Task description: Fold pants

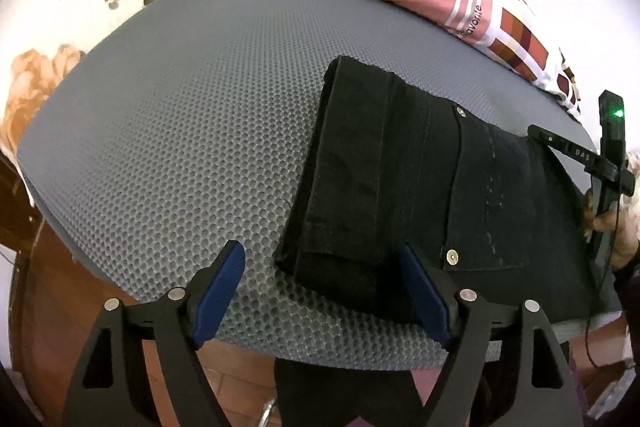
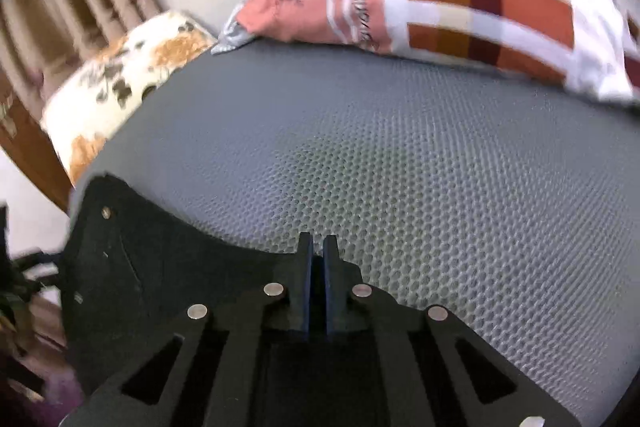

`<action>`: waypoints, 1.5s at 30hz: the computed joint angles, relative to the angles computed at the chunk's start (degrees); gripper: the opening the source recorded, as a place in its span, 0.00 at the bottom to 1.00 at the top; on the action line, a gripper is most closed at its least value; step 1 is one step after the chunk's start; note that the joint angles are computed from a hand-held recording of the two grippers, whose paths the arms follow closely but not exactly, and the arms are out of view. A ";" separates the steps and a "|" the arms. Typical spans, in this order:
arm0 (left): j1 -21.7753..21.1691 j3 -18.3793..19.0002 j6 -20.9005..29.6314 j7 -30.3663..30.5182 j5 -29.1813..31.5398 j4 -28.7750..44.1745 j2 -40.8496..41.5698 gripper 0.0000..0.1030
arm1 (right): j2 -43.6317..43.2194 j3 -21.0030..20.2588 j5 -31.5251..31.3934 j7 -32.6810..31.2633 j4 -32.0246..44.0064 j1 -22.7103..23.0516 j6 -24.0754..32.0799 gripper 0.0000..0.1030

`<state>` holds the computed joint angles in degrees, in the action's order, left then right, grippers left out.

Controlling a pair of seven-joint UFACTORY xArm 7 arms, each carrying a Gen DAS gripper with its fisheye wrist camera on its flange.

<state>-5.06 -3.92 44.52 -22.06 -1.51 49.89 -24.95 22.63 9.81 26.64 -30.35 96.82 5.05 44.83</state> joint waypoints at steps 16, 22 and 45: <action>-4.38 -0.56 -4.14 10.59 -0.27 7.64 8.72 0.78 | -5.52 -0.13 3.87 -1.52 -3.26 -0.35 4.62 0.10; -3.41 -1.31 -5.83 9.10 1.69 7.13 10.65 0.80 | -4.76 -2.37 -2.15 4.50 -4.58 1.98 1.39 0.08; -3.54 -2.76 -4.97 0.54 8.67 10.89 14.91 0.95 | -42.92 -33.24 12.63 5.53 -40.53 -22.66 3.66 0.35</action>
<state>-8.60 -6.68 39.55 -21.53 7.15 60.78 -10.04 -20.30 -23.43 39.27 -24.82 56.30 -17.61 48.49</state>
